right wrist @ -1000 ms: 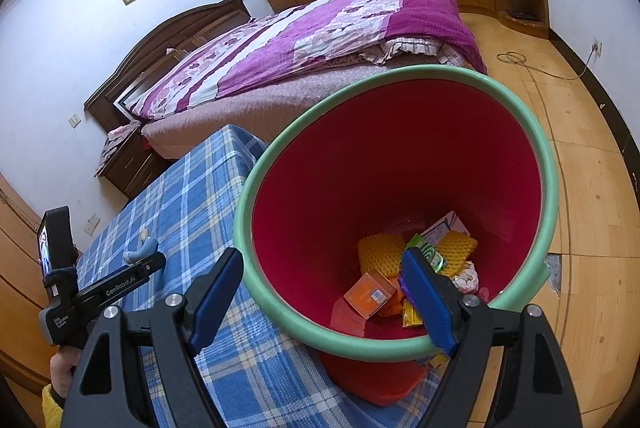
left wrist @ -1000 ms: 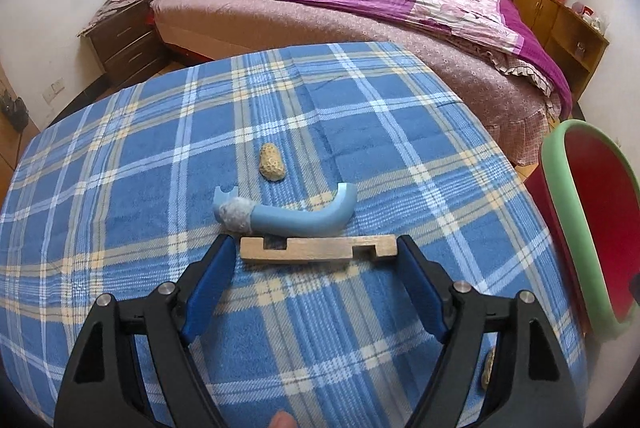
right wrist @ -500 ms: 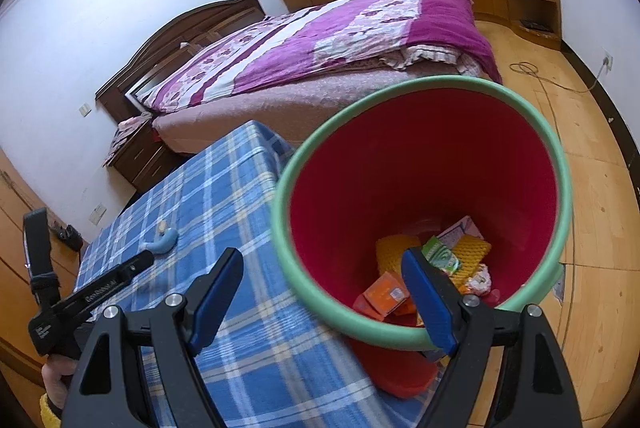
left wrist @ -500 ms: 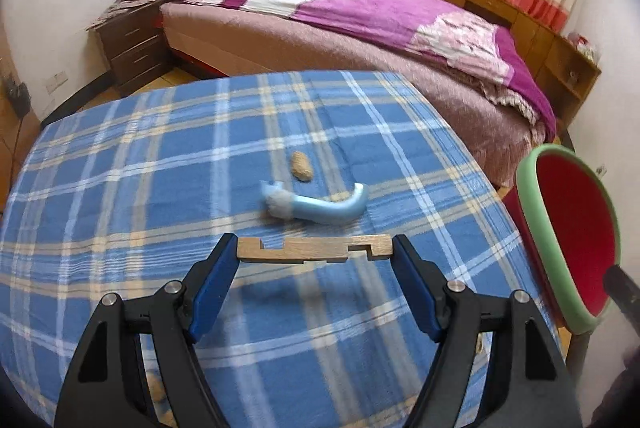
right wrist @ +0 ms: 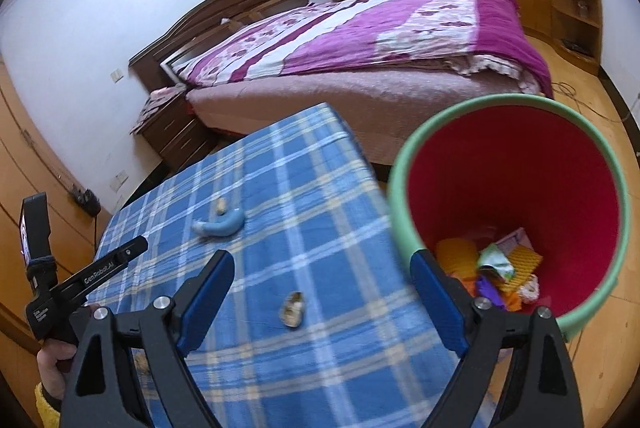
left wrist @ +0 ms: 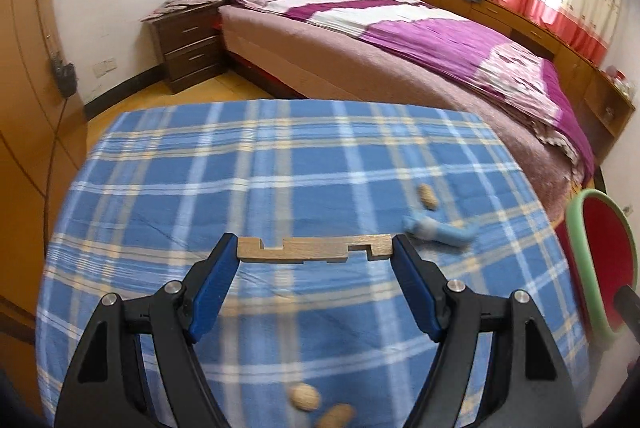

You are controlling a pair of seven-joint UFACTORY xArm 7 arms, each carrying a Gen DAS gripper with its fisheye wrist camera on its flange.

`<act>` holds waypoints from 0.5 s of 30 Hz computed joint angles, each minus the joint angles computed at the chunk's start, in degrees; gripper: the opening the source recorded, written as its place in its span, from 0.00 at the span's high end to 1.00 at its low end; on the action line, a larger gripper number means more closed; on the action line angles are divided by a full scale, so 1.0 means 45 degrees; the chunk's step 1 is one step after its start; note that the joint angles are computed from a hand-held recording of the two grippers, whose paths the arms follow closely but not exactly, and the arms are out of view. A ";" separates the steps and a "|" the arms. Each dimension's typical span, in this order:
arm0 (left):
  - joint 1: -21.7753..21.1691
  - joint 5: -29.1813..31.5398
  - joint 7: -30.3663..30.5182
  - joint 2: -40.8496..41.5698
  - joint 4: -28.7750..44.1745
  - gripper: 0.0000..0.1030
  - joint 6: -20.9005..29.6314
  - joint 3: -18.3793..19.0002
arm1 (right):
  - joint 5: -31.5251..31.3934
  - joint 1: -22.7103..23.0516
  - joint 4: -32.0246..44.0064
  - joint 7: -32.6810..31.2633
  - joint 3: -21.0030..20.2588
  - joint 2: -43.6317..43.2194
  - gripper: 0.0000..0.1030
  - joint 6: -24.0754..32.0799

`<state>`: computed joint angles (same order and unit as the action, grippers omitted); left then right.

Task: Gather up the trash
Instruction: 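Grasp the wooden stick with the left tool while the right tool grasps the blue brush handle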

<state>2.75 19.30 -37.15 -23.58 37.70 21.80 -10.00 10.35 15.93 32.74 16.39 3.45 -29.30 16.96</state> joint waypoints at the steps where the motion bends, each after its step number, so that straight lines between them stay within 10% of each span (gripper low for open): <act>1: 0.0187 0.0170 -0.0098 -0.0025 -0.0056 0.25 -0.0043 -0.0021 | -0.0028 0.0004 0.0195 0.0135 0.0162 0.0235 0.07 -0.0005; 15: 0.2170 0.1846 -0.2377 0.0154 -0.0819 0.25 -0.1082 -0.0242 | -0.2048 -0.0071 0.2854 0.2169 0.1818 0.3950 0.05 -0.0159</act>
<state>12.52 27.61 -47.85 -22.89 34.02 16.93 -11.09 1.14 15.61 45.59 26.15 11.63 -11.53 16.25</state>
